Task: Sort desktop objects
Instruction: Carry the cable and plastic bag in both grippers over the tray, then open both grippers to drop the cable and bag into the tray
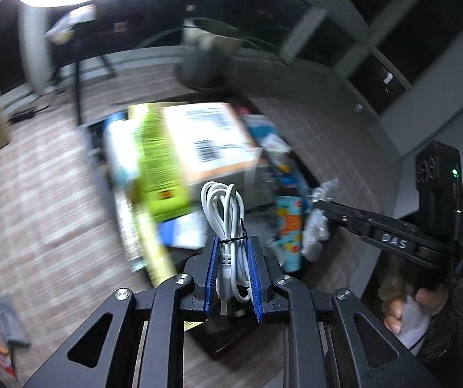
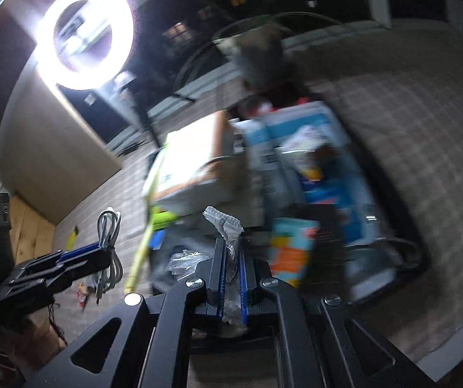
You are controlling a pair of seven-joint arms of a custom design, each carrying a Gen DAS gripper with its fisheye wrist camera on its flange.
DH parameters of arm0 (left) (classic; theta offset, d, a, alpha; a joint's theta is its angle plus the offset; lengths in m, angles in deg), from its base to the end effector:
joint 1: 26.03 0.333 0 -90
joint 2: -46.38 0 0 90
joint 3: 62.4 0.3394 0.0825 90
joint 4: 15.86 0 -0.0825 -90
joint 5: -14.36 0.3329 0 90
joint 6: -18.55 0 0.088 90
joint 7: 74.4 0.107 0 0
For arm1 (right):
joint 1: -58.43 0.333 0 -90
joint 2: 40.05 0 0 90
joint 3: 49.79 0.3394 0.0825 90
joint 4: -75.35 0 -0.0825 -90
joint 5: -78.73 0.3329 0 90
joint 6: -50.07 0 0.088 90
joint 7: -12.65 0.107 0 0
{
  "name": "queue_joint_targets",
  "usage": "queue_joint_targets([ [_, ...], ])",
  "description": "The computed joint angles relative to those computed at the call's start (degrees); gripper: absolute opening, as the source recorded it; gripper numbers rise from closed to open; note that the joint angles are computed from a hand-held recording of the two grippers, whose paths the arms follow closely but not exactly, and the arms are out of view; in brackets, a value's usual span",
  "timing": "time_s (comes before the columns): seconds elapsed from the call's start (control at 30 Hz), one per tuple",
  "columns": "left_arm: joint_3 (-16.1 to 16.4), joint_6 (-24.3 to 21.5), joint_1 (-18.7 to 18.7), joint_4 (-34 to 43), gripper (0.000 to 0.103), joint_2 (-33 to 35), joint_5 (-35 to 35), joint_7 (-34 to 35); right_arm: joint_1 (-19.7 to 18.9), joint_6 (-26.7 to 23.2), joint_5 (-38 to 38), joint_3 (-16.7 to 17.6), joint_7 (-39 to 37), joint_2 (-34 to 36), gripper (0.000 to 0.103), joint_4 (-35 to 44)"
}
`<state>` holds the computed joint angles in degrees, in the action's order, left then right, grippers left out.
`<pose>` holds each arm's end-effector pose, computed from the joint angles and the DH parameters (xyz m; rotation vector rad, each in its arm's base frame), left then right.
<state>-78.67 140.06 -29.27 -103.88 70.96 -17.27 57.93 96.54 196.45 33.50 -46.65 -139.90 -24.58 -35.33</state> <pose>0.6245 -0.2110 0.4815 1.0734 -2.5997 0.8629 0.4498 0.4041 0.4354 -1.0263 2.3338 -0.3257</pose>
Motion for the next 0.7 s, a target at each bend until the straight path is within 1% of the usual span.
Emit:
queue_joint_targets([
  [0.1,-0.86,1.46,-2.75,0.23,0.019,0.49,1.51,-0.86,-0.65,-0.35,0.34,0.10,1.21,-2.55,0.006,-4.17],
  [0.2,-0.91,4.61,-6.00,0.28,0.019,1.26,4.85,-2.80,-2.04,-0.07,0.94,0.87,1.72,-4.97,0.006,-8.13],
  [0.3,-1.36,4.41,-7.83,1.83,0.019,2.90,7.18,-5.05,-3.39,0.40,1.42,1.64,1.70,-5.95,0.006,-10.17],
  [0.37,-1.39,5.75,-9.14,1.84,0.019,3.39,9.07,-6.02,-4.05,0.37,2.07,2.05,1.20,-6.26,0.006,-11.01],
  [0.47,-1.81,6.06,-9.88,2.28,0.020,4.17,10.62,-6.67,-4.81,0.70,3.19,2.39,0.57,-6.49,0.007,-11.97],
  [0.53,-1.72,6.23,-10.54,2.53,0.020,4.44,11.80,-7.75,-5.08,0.96,3.74,2.56,0.48,-6.63,0.009,-12.52],
  [0.63,-2.05,4.53,-10.50,5.33,0.021,6.27,12.40,-8.47,-5.32,-0.37,6.31,3.05,-1.56,-6.54,0.010,-12.20],
  [0.7,-2.20,4.18,-10.40,6.02,0.021,6.56,12.46,-8.69,-5.03,-0.80,5.82,2.97,-0.86,-6.73,0.024,-12.19],
])
